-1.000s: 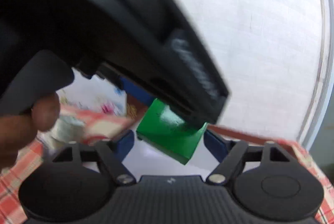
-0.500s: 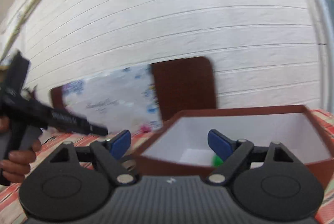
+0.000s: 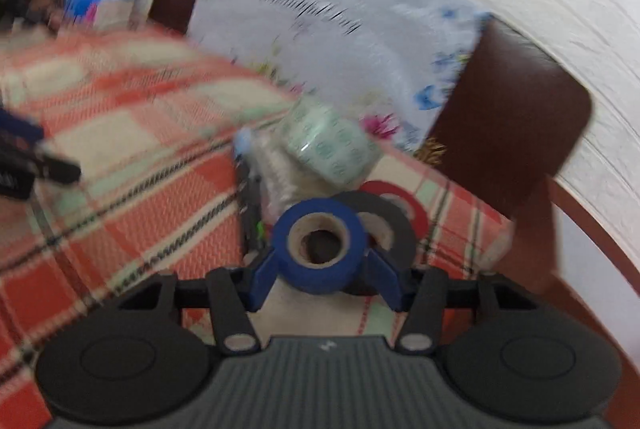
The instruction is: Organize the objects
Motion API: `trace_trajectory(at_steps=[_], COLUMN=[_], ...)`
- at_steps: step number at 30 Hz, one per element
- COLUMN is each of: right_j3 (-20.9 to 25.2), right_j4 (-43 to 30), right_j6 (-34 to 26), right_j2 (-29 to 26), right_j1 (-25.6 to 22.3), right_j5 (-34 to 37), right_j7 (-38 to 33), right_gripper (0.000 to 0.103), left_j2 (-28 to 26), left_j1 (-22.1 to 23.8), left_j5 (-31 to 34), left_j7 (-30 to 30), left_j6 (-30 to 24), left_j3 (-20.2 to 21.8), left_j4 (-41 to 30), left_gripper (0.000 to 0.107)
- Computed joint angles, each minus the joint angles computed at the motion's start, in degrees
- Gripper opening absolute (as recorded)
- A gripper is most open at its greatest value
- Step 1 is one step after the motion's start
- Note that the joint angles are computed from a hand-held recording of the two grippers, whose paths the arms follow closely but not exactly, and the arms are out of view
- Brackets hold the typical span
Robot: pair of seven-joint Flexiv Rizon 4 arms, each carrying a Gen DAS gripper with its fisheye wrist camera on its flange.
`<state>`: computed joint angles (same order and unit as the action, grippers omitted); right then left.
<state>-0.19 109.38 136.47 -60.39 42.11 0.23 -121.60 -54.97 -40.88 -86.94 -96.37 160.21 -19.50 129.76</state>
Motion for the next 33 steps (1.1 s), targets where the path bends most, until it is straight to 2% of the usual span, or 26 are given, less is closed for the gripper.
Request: trace_trajectory(at_steps=[2,5,9,12,14,16,18,20,21,22,23,24,26,27,28,29,30,31,32,33], right_j3=[-0.85,0.24,5.40,10.76,12.68,12.26,11.36,10.68,10.29,9.80,9.32,9.01,8.95,9.00,9.00,8.96,9.03,9.30,9.50,9.46], right_j4=[-2.00,-1.36,4.76,11.93,16.66,19.00,20.20,21.25,21.54,21.83,21.90,21.87,21.44,21.15,20.77,20.31,19.88,19.50,19.30,19.32], right_j6=[0.32,-1.21,-2.18,-3.75,-4.21,-4.59,-2.88,0.07,1.18,2.57,3.78,4.45,4.72,4.66,4.58,4.58,3.79,3.76,3.96,4.55], right_j2=[-1.38,-0.19,3.73,7.53,9.10,9.51,8.84,8.14,7.93,7.66,7.29,7.04,6.60,6.44,6.25,5.94,5.74,5.19,4.80,4.58], right_j1=[0.85,-0.45,-7.58,-17.69,-24.06,-26.80,-27.13,-26.49,-26.09,-25.21,-24.19,-23.68,-24.01,-24.17,-24.21,-24.11,-24.53,-25.06,-25.60,-25.57], right_j5=[0.25,-0.68,-6.41,-16.40,-22.49,-24.89,-24.49,-23.66,-23.55,-22.88,-21.94,-21.62,-22.59,-23.01,-23.31,-23.43,-24.65,-25.79,-26.98,-27.28], right_j7=[-1.01,0.21,6.43,13.90,18.17,20.64,21.24,20.55,19.96,18.94,17.95,17.35,17.33,17.54,17.72,17.79,18.22,18.51,18.61,18.27], right_gripper=[0.059,0.058,0.058,0.058,0.058,0.059,0.062,0.065,0.065,0.065,0.065,0.065,0.065,0.065,0.065,0.065,0.065,0.065,0.060,0.060], left_j2=[-1.04,-1.37,-0.82,0.38,2.11,3.63,4.32,4.88,5.21,5.41,5.21,4.68,4.12,3.69,3.07,3.03,2.35,1.96,2.18,2.77], left_j1=[0.30,0.43,0.75,0.88,1.10,2.16,2.28,1.38,1.06,-0.31,-2.63,-4.15,-3.79,-3.66,-2.59,-1.93,-1.71,-1.62,-0.97,-0.92], left_j5=[1.36,0.77,1.42,1.17,6.87,19.43,26.35,27.58,27.43,24.38,18.25,12.74,9.15,5.15,2.15,2.03,2.47,1.62,3.09,4.52], left_j7=[-0.02,1.37,0.54,2.07,-0.82,-4.85,-1.93,4.34,7.49,12.25,18.71,24.46,29.54,33.80,37.38,37.23,36.38,38.12,37.89,36.51], left_j6=[0.07,0.54,0.14,-1.20,-3.45,-6.25,-9.99,-15.57,-19.07,-22.89,-26.04,-27.44,-28.49,-28.77,-28.46,-29.59,-28.48,-27.14,-27.27,-28.78], left_j3=[0.65,0.27,0.04,-0.70,0.09,2.58,4.17,4.89,5.08,5.53,6.27,6.26,4.63,3.34,1.11,0.69,0.17,-0.60,-1.24,-0.78], left_j4=[-0.78,-1.53,-0.72,-0.79,0.60,1.49,-1.80,-6.75,-8.99,-11.76,-15.22,-18.33,-20.84,-22.80,-24.39,-24.11,-24.34,-24.91,-24.36,-23.69], left_gripper=[0.076,0.076,0.076,0.076,0.074,0.068,0.068,0.068,0.068,0.068,0.067,0.066,0.059,0.057,0.050,0.049,0.047,0.041,0.022,0.020])
